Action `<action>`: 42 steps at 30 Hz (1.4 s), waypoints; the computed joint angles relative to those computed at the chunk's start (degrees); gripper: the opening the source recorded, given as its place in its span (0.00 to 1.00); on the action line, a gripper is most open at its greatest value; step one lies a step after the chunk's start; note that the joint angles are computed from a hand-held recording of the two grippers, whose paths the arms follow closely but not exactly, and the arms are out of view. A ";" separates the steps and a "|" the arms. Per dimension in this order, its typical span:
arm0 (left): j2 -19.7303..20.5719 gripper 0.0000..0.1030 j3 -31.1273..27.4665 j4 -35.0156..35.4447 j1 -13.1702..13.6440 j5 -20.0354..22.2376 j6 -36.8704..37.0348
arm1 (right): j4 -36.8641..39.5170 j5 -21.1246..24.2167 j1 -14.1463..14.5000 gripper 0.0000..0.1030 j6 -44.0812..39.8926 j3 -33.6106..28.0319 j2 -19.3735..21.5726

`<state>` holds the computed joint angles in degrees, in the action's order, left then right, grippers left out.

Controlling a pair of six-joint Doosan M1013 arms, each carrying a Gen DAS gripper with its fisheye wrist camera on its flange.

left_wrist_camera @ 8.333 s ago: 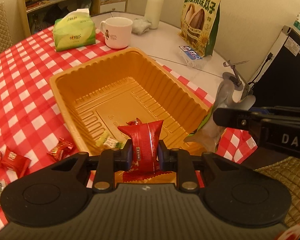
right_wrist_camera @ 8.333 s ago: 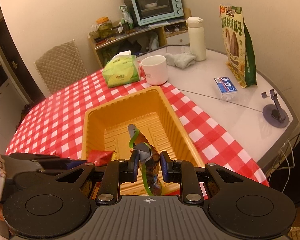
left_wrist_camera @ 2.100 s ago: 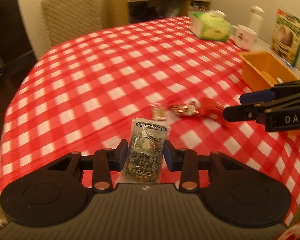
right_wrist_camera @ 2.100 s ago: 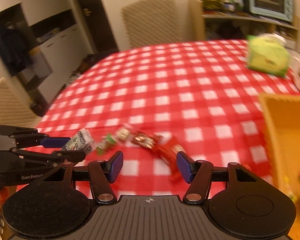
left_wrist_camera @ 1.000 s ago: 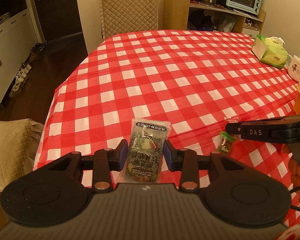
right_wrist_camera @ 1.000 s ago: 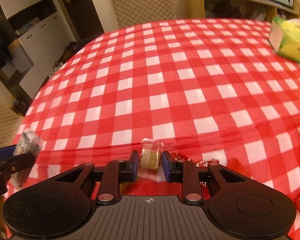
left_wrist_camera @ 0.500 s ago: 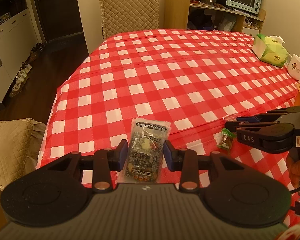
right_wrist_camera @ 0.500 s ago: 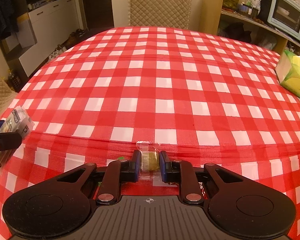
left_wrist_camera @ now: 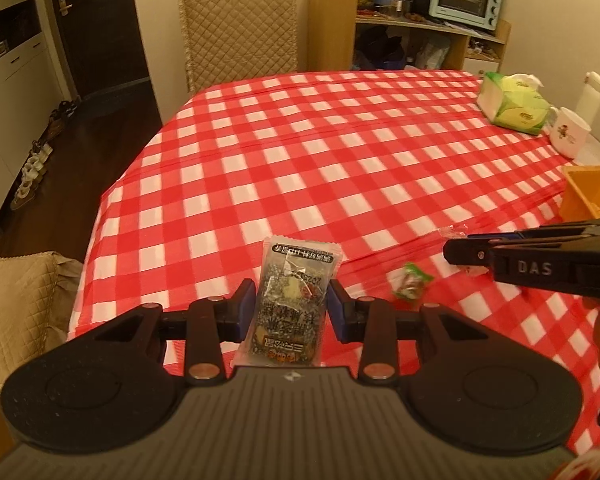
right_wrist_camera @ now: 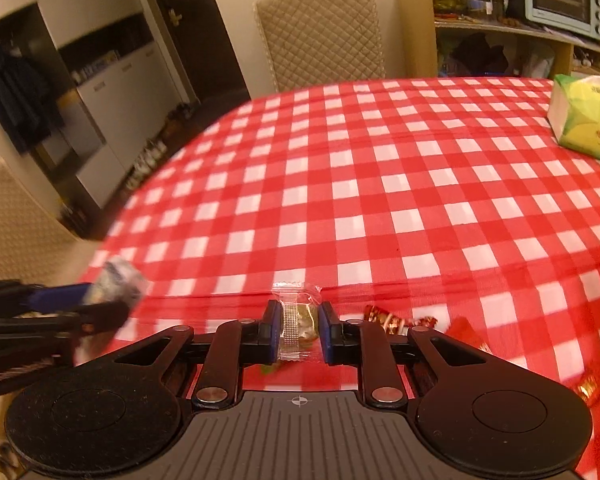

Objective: Organize snacks
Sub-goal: 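Carry the grey packet and clear candy over the orange tray with both tools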

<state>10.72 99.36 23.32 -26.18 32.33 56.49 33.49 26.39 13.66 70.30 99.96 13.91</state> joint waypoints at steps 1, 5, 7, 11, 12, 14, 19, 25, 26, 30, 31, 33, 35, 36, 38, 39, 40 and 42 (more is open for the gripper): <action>-0.14 0.34 -0.03 -0.47 -0.25 -0.16 0.43 | 1.55 0.36 -0.35 0.20 -0.80 0.44 -0.63; -0.54 0.34 -0.28 -2.49 -1.45 -1.13 3.03 | 5.92 1.15 -1.81 0.20 -2.82 2.56 -3.41; -0.62 0.34 -0.53 -4.31 -2.11 -1.46 5.04 | 6.95 1.49 -2.60 0.20 -3.11 3.65 -4.90; -0.63 0.34 -1.16 -7.85 -3.74 -2.06 9.22 | 8.63 2.08 -4.18 0.20 -3.53 6.14 -7.98; -0.60 0.34 -1.34 -8.88 -4.21 -2.12 10.39 | 9.12 2.28 -4.63 0.20 -3.56 6.84 -8.78; -0.55 0.34 -1.71 -11.71 -5.15 -2.30 13.42 | 9.80 2.74 -5.71 0.20 -3.42 8.18 -10.38; 0.16 0.34 -3.13 -19.41 -7.77 -2.46 21.06 | 8.58 3.13 -8.70 0.20 -0.41 11.25 -14.25; 1.85 0.34 -5.80 -25.57 -11.23 -2.33 28.20 | 3.63 1.89 -13.15 0.20 5.81 14.50 -18.91; 2.21 0.34 -6.31 -26.22 -11.84 -2.31 29.08 | 2.99 1.69 -14.10 0.20 6.49 15.00 -19.66; 3.79 0.34 -8.70 -28.35 -14.07 -2.08 31.88 | 0.13 0.72 -17.55 0.20 9.75 16.61 -22.10; 4.20 0.34 -9.31 -28.45 -14.65 -2.06 32.22 | -0.24 0.55 -18.49 0.20 10.22 16.93 -22.58; 5.02 0.34 -10.48 -28.73 -15.65 -2.00 32.94 | -0.90 0.22 -20.27 0.20 10.93 17.39 -23.30; 5.84 0.34 -11.67 -28.63 -16.57 -1.88 32.96 | -1.77 -0.12 -21.89 0.20 11.84 17.71 -23.87; 6.29 0.34 -12.30 -28.46 -16.97 -1.79 32.74 | -1.87 -0.26 -22.74 0.20 11.92 17.79 -24.06; 7.19 0.34 -13.63 -27.69 -17.73 -1.45 31.86 | -1.02 -0.45 -24.73 0.20 10.69 17.98 -24.42; 7.66 0.34 -14.29 -27.22 -18.10 -1.31 31.34 | -0.78 -0.62 -25.56 0.20 10.24 18.00 -24.45; 8.12 0.34 -14.92 -26.80 -18.41 -1.21 30.77 | -0.53 -0.73 -26.27 0.20 9.84 17.95 -24.40; 9.18 0.34 -16.36 -26.12 -18.90 -0.69 29.60 | 0.86 -0.82 -27.69 0.20 8.10 17.78 -23.97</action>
<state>19.90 83.00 -2.80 -45.07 31.64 86.09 34.35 25.57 -14.03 78.40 117.74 -10.06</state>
